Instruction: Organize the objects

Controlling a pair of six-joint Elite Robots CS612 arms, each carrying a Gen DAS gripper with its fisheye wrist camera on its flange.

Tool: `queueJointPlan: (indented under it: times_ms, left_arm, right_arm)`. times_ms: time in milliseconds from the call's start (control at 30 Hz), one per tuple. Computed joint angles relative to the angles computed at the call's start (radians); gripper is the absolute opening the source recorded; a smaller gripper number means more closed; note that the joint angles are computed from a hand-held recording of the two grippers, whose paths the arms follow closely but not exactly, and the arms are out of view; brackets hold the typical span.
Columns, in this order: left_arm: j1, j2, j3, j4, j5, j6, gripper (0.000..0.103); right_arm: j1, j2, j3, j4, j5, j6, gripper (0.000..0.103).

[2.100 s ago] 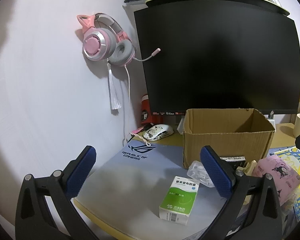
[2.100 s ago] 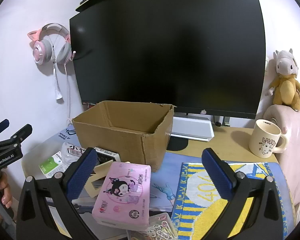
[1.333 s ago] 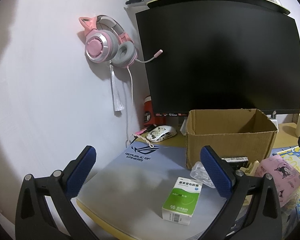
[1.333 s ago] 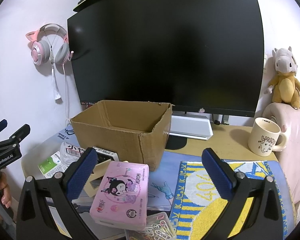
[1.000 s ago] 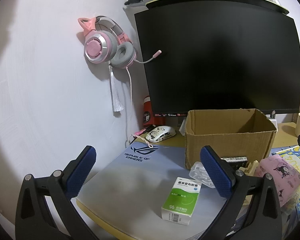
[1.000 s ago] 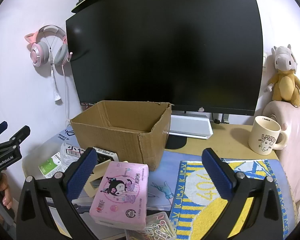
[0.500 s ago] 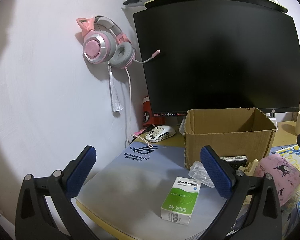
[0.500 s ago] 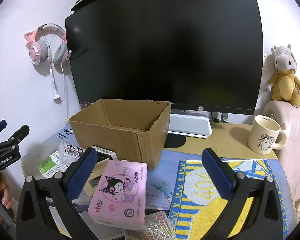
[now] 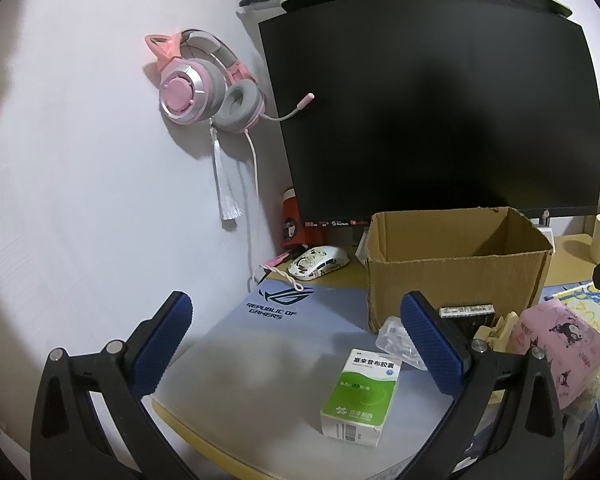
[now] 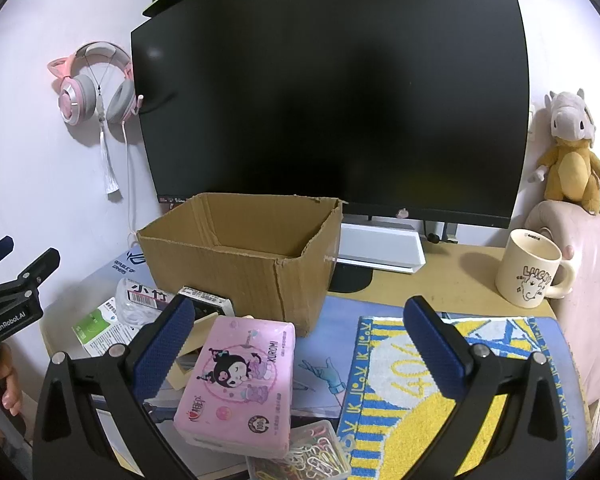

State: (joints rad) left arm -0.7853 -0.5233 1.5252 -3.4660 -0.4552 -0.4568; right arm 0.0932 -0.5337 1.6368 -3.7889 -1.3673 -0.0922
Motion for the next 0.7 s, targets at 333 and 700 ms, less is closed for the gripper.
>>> queueJointPlan:
  times_ms: [333, 700]
  left_arm:
    - [0.003, -0.005, 0.002, 0.025, -0.018, -0.011, 0.103]
    - [0.03, -0.033, 0.014, 0.176, -0.175, -0.114, 0.103]
  right_arm:
    - [0.004, 0.007, -0.01, -0.006, -0.004, 0.0, 0.103]
    - [0.018, 0.008, -0.026, 0.086, -0.027, -0.02, 0.103]
